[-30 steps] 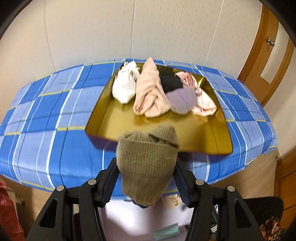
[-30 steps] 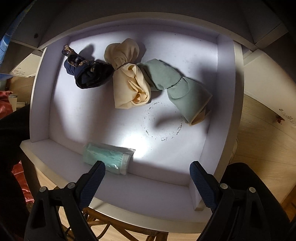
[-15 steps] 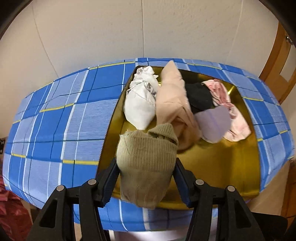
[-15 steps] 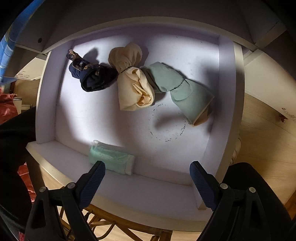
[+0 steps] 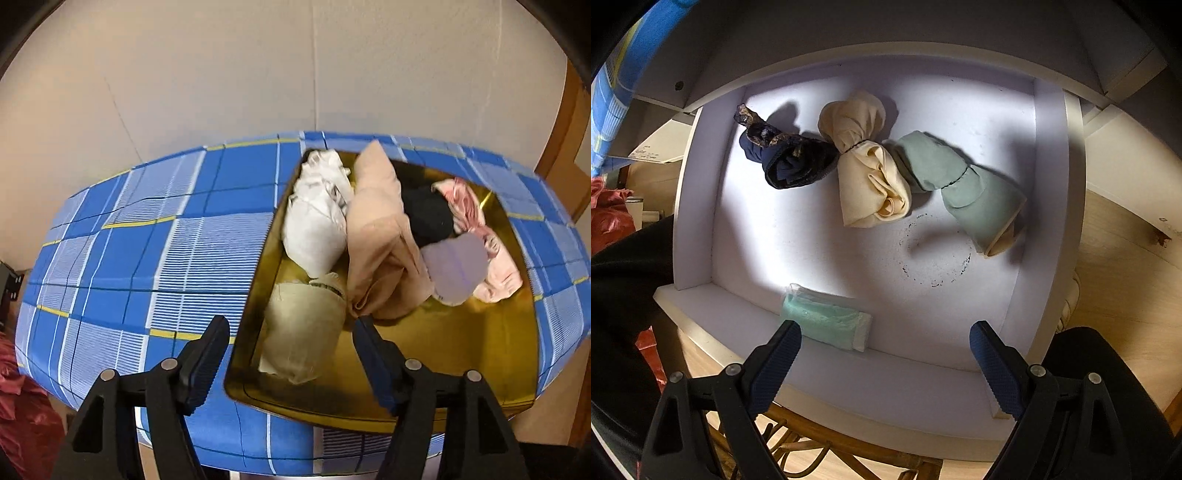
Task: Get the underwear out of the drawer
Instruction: 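Open the left gripper to drop the green item into the tray, then move the left gripper back down over the drawer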
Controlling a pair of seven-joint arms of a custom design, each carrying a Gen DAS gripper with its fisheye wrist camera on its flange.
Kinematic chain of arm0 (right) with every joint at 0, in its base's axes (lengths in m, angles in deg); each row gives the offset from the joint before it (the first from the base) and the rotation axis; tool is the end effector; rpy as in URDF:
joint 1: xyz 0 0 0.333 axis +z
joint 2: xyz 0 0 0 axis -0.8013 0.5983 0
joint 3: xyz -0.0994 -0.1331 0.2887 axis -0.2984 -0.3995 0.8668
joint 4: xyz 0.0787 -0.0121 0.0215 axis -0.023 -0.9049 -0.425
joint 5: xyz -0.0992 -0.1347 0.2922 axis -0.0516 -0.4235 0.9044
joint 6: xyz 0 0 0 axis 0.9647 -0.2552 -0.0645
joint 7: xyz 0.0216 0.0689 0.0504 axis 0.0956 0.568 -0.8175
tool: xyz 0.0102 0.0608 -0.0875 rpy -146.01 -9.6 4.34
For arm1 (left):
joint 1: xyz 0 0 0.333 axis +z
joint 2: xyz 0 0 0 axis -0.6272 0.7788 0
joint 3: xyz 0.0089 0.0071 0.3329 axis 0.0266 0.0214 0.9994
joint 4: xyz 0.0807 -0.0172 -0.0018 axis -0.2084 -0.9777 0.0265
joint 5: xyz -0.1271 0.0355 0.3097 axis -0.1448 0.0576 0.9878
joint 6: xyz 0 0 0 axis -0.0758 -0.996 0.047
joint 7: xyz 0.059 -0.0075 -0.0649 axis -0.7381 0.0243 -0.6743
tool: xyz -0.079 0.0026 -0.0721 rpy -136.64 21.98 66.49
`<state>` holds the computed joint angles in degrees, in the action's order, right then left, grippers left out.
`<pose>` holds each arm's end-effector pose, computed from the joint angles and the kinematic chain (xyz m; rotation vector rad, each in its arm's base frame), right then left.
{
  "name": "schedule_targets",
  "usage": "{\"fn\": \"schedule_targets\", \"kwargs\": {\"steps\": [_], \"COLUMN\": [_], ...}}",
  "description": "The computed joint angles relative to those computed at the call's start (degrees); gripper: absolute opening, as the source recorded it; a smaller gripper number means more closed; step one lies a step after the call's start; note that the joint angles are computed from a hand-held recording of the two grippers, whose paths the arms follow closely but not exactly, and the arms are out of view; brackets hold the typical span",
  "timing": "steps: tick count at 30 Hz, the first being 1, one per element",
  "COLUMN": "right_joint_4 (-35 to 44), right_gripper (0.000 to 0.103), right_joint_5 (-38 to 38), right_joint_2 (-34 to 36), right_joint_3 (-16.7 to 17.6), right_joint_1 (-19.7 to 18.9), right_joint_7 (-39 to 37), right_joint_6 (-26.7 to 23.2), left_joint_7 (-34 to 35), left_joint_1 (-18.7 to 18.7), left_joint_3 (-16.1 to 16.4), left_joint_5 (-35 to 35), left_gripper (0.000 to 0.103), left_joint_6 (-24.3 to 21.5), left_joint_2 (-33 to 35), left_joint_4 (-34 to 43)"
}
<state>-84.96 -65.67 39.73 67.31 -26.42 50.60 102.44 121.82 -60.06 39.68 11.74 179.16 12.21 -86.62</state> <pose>0.4575 0.3358 0.5183 -2.2199 2.0568 0.2752 0.5406 -0.3032 0.6751 -1.7813 1.9719 -0.6664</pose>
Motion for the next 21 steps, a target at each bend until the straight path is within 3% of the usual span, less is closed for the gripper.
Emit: {"fn": "schedule_targets", "kwargs": {"steps": [7, 10, 15, 17, 21], "right_joint_4": [-0.5, -0.6, -0.4, -0.5, -0.2], "right_gripper": [0.093, 0.093, 0.093, 0.093, 0.093], "right_joint_5": [-0.7, -0.9, -1.1, -0.7, -1.0], "right_joint_2": [-0.2, -0.2, 0.1, 0.1, 0.5], "right_joint_3": [-0.2, -0.2, -0.2, -0.2, -0.2], "right_joint_1": [0.0, 0.0, 0.0, -0.1, 0.0], "right_joint_7": [0.8, 1.0, 1.3, 1.2, 1.3], "right_joint_6": [-0.3, -0.5, -0.8, -0.8, -1.4], "left_joint_7": [-1.8, -2.1, -7.3, -7.0, -1.9], "left_joint_1": [3.4, 4.0, 5.1, 5.1, 3.0], "left_joint_3": [-1.1, -1.8, -3.2, -3.8, -4.0], "left_joint_5": [-5.9, -5.6, -4.0, -5.8, -13.4], "left_gripper": [0.07, 0.07, 0.07, 0.07, 0.07], "left_joint_6": [13.6, 18.1, 29.4, 31.4, 30.8], "left_joint_2": [-9.5, -13.1, -21.6, -23.5, -24.6], "left_joint_4": [-16.4, -22.4, -36.5, -40.2, -46.2]}}
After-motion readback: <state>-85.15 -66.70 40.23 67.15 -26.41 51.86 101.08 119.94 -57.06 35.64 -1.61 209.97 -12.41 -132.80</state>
